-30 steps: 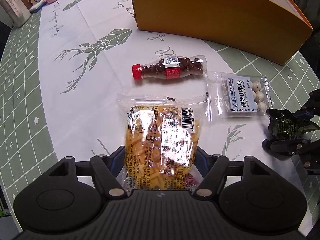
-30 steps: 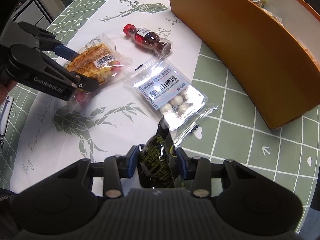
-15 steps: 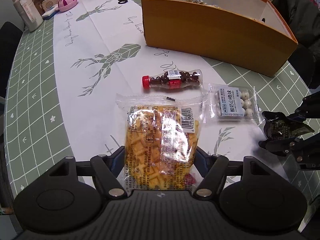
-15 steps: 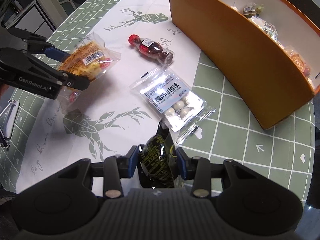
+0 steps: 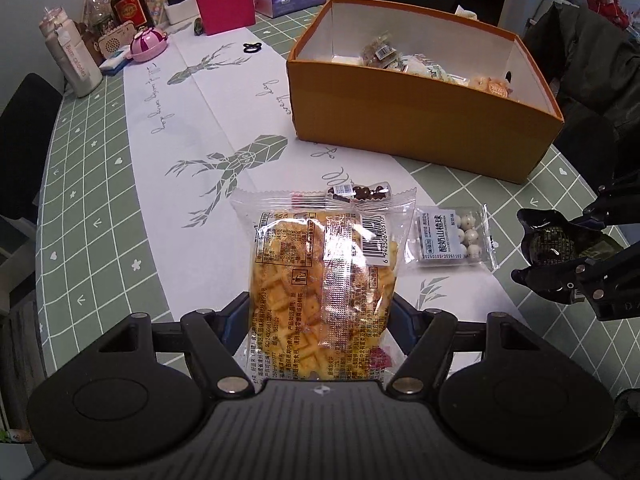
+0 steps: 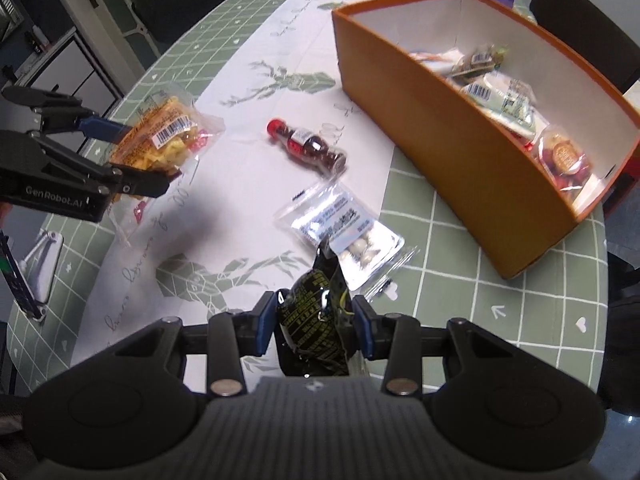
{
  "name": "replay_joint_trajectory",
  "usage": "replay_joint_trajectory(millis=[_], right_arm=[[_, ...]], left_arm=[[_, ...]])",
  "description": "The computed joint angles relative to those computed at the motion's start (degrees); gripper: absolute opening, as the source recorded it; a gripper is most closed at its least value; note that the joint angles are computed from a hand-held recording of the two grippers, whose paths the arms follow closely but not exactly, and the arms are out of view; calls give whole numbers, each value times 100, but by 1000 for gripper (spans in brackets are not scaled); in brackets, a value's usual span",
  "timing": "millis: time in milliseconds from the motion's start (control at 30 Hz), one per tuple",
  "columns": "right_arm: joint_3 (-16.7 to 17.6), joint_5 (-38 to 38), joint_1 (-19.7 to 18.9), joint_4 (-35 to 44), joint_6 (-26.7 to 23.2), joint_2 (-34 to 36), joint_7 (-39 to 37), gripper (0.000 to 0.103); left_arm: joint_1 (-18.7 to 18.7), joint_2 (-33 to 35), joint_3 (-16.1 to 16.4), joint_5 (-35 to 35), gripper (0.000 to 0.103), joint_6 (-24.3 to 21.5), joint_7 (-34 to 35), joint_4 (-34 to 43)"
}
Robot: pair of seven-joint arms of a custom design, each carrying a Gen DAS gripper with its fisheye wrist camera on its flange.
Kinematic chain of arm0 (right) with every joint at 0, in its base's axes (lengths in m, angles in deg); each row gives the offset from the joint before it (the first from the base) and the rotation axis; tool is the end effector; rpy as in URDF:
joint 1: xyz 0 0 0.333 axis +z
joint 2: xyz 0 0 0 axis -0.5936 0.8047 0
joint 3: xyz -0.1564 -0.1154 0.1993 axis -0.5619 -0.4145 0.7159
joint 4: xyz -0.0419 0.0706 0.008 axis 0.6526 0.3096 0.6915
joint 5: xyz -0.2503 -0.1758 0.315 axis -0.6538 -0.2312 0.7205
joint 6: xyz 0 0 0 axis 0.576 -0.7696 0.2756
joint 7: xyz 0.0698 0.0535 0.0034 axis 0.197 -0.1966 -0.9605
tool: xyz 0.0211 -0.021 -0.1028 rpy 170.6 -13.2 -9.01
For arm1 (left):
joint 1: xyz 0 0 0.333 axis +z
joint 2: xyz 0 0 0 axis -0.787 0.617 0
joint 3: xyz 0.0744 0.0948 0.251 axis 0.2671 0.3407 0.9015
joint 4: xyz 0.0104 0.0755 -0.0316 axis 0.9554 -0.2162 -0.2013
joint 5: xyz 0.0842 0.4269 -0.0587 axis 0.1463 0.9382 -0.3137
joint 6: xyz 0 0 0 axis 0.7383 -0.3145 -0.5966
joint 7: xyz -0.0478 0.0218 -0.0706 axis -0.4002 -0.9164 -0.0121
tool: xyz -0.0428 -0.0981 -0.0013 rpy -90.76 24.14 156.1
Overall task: Organize snacks
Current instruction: 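Lift both held snacks and carry them over the orange box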
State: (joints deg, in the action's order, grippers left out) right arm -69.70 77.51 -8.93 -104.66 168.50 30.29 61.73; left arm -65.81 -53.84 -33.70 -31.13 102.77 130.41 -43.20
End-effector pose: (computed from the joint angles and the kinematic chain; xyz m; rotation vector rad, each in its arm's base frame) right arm 0.4384 0.3797 0.5518 -2.1693 1.5701 -0.1005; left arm 0.4741 -0.1795 0.5596 -1.4267 2.4307 -0.5104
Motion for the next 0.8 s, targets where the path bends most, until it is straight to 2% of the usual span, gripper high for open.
replay_joint_trajectory(millis=[300,567,800], right_arm=[[-48,-221,-175,183,109,-96,134,40],[-114,-173,-305,9,105,-229,255,40],[-213,-254,-489,174,197,-115,202,40]], left_arm=[[-149,492,-138,-13,80,83,347,570],[-238,1024,-287,-98,80,-6,631,1078],[-196,1760,-457,27,80,-8,818,1950]])
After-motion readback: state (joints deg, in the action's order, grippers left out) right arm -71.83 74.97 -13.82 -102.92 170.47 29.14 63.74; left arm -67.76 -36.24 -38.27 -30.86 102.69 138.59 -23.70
